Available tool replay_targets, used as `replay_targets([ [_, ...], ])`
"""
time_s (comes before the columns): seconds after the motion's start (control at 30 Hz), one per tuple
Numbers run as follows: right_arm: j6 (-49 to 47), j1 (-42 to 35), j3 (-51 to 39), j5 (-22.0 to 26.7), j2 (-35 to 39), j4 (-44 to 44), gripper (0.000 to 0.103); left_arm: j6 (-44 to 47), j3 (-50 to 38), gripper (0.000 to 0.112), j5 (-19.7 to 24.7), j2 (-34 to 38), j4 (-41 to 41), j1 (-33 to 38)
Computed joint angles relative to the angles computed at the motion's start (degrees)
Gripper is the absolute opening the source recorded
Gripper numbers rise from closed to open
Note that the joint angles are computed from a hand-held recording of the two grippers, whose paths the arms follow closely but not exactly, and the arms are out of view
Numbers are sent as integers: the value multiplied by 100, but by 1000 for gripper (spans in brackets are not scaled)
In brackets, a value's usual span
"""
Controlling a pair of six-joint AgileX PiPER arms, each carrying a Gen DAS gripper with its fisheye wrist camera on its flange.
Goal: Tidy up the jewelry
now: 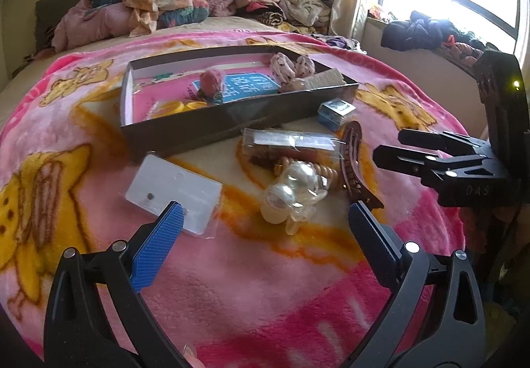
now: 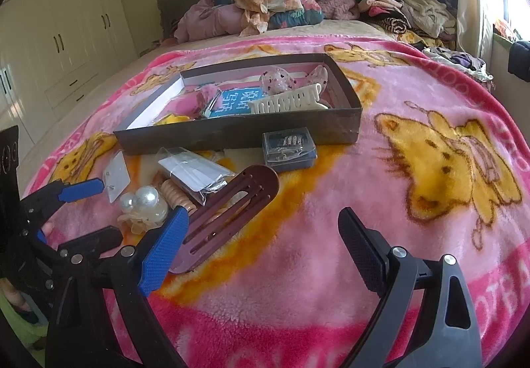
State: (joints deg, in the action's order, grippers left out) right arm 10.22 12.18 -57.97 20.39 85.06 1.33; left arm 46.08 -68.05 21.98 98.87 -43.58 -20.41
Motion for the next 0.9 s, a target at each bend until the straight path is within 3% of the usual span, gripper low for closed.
replay_targets([
  [0.17, -265, -36, -28, 11, 42, 274, 89, 89, -100, 79, 65, 123, -38, -74],
  [0.33, -841, -140, -136, 69, 149, 951, 89, 224, -139, 59, 104, 184, -131, -130],
  [0.43, -1390, -261, -271, 188, 285, 1588, 80, 210, -202, 51, 163, 262, -123, -157],
  [0.73, -2143, -361, -635, 518, 732, 2569, 66, 362, -331, 46, 215, 411, -329, -172],
  [0.9, -2158, -328, -763, 546, 903, 2641, 62, 301, -418, 46, 209, 501, -341, -197],
])
